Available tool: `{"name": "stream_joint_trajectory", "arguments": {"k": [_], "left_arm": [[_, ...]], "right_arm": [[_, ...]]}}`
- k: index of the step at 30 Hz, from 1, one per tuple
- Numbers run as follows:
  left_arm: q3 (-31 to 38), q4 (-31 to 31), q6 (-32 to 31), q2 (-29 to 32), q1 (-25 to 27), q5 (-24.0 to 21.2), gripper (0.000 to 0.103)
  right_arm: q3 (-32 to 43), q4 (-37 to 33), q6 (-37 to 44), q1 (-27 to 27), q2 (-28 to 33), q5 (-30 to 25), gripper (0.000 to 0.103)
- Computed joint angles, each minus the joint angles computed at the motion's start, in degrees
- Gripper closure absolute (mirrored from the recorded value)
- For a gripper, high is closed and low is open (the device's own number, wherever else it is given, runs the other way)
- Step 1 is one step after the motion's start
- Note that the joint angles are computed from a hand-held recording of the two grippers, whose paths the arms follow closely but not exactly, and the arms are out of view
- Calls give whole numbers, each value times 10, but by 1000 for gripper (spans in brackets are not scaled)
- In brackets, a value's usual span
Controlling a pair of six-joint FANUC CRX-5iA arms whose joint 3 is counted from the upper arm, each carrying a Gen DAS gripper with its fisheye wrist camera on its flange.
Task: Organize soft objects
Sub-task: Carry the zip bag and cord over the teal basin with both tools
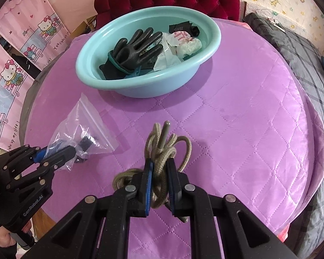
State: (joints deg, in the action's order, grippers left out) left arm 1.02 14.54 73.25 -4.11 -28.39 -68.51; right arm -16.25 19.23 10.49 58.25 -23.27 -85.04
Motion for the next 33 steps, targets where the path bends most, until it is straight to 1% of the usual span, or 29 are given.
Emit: {"name": "stream_joint_trajectory", "arguments": {"k": [7,18,25,33], "left_arm": [[13,-5,12,-12,-5,-14,85],[51,-7,21,-8,-14,-33,85],[96,-9,30,14,-21,-55,85],[160,-15,34,51,-29,-85,85]], "right_arm": [[13,8,8,13,-1,-17,91],[47,24,25,21,4,-42,91],[77,27,63,3,10,-56,91],[128,21,120,-38,32,-70,91]]}}
